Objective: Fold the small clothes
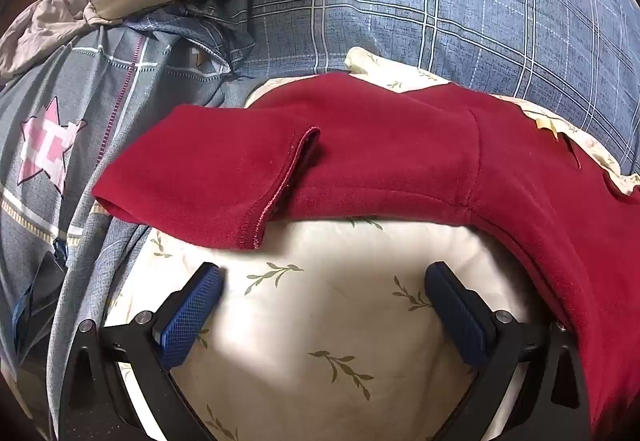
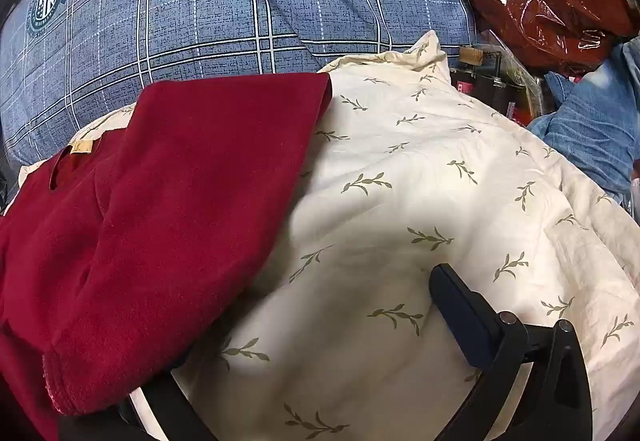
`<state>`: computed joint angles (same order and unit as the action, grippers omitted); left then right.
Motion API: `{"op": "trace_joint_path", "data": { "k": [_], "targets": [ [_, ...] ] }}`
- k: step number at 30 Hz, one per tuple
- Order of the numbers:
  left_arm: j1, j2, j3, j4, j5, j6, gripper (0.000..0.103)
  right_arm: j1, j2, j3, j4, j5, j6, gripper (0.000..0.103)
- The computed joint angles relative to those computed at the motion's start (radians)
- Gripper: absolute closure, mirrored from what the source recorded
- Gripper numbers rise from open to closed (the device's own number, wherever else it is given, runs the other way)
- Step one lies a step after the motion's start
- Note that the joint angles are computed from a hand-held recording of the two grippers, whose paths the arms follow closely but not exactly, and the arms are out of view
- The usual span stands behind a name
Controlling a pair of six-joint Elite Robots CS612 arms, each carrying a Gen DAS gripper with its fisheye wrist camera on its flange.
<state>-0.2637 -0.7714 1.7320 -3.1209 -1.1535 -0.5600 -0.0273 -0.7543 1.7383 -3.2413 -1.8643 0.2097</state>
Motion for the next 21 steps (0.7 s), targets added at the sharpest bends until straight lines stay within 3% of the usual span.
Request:
{"op": "trace_joint_path", "data": {
  "k": [21],
  "targets": [
    [0.014, -0.01, 0.008, 0.002, -0.05, -0.015, 0.001, 0.003, 0.001, -0.004, 0.008, -0.007, -0.001, 0.0]
  ]
}}
